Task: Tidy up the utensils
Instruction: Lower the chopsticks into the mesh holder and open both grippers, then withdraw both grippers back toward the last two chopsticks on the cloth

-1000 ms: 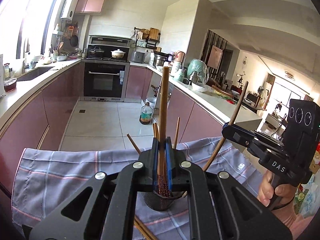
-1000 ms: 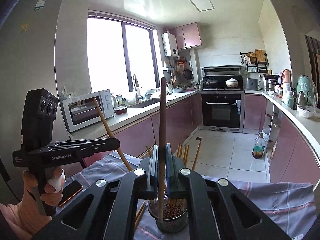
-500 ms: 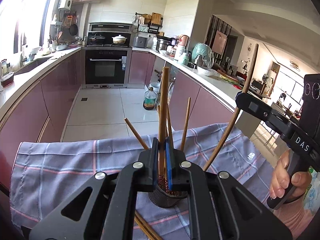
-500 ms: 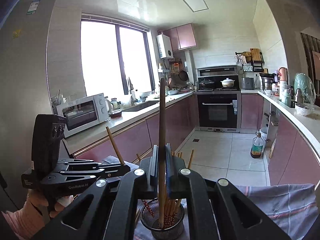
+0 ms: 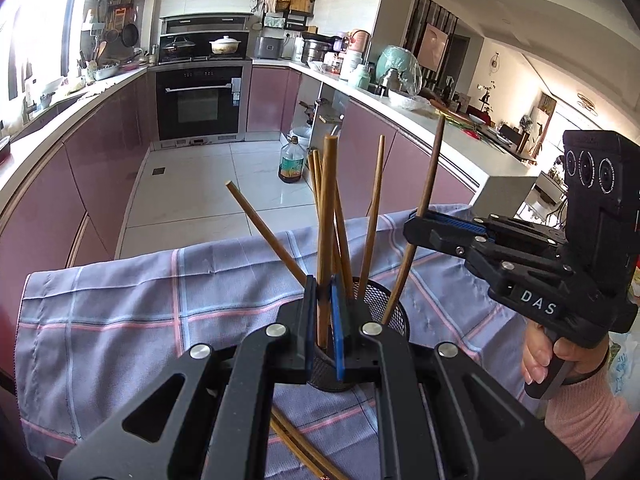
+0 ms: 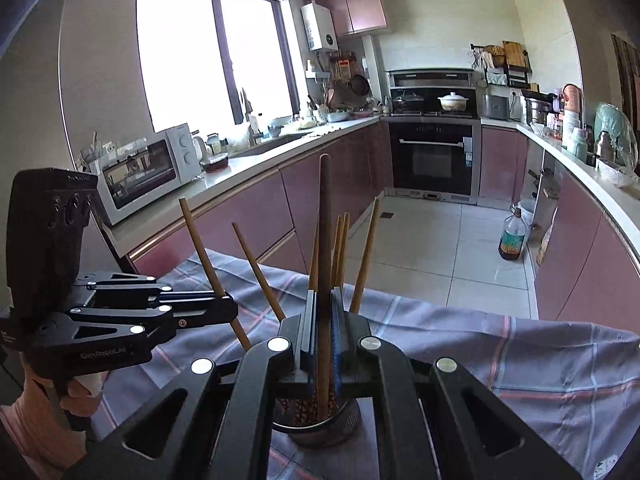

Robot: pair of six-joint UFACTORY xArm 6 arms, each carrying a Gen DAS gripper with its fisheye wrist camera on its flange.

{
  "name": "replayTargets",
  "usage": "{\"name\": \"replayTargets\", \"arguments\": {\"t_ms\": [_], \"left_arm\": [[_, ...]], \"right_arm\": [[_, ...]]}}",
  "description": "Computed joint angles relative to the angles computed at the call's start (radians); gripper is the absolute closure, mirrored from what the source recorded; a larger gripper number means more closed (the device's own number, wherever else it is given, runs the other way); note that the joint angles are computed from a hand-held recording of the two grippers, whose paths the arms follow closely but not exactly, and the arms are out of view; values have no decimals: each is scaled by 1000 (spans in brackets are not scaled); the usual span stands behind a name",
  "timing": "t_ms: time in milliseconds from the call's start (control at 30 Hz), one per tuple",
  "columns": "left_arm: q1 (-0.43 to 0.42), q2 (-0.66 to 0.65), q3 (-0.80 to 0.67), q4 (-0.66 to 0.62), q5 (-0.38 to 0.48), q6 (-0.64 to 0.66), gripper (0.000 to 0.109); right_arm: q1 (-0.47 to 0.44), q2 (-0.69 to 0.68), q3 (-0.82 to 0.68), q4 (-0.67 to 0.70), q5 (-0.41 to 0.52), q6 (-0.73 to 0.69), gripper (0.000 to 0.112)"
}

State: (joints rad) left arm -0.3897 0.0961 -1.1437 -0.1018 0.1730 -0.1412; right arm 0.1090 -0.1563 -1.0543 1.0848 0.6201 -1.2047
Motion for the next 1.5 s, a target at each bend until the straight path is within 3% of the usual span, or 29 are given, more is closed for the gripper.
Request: {"name": "replayTargets", "arguments": {"t_ms": [133,267,367,500,633,867,933,1100,1333,1433,1500], "left_arm": [[3,36,-34,-106,34,84,101],[8,61,-48,-122,29,82,100],[12,65,-43,-110,10,54,89],[24,60,-20,-4,-23,-58,87],[45,24,34,186,-66,-249,82],[115,-56,136,667,-113,-704,72],[130,-79,174,726,-126,-769,70],[153,-121,270,819,-129,-866,68],[131,-107,387,576,-172,-672,68],[132,-85,398,654,-157,-746,68],[114,-66,406,589,-162,-696,68]], "right_arm": [[11,29,-11,-52,-15,55,107],[13,50,-23,-72,-25,84,106],[12,50,-18,-71,-30,90,105],[8,45,-12,-61,-26,84,104],[-1,31,0,-45,-15,66,98],[-29,-43,63,30,33,-14,90],[-32,-81,96,47,50,-49,83],[-27,-183,194,49,113,-127,82],[7,-181,259,-33,157,-65,81],[13,-162,276,-67,163,-25,81],[16,-152,284,-87,161,-3,81]]}}
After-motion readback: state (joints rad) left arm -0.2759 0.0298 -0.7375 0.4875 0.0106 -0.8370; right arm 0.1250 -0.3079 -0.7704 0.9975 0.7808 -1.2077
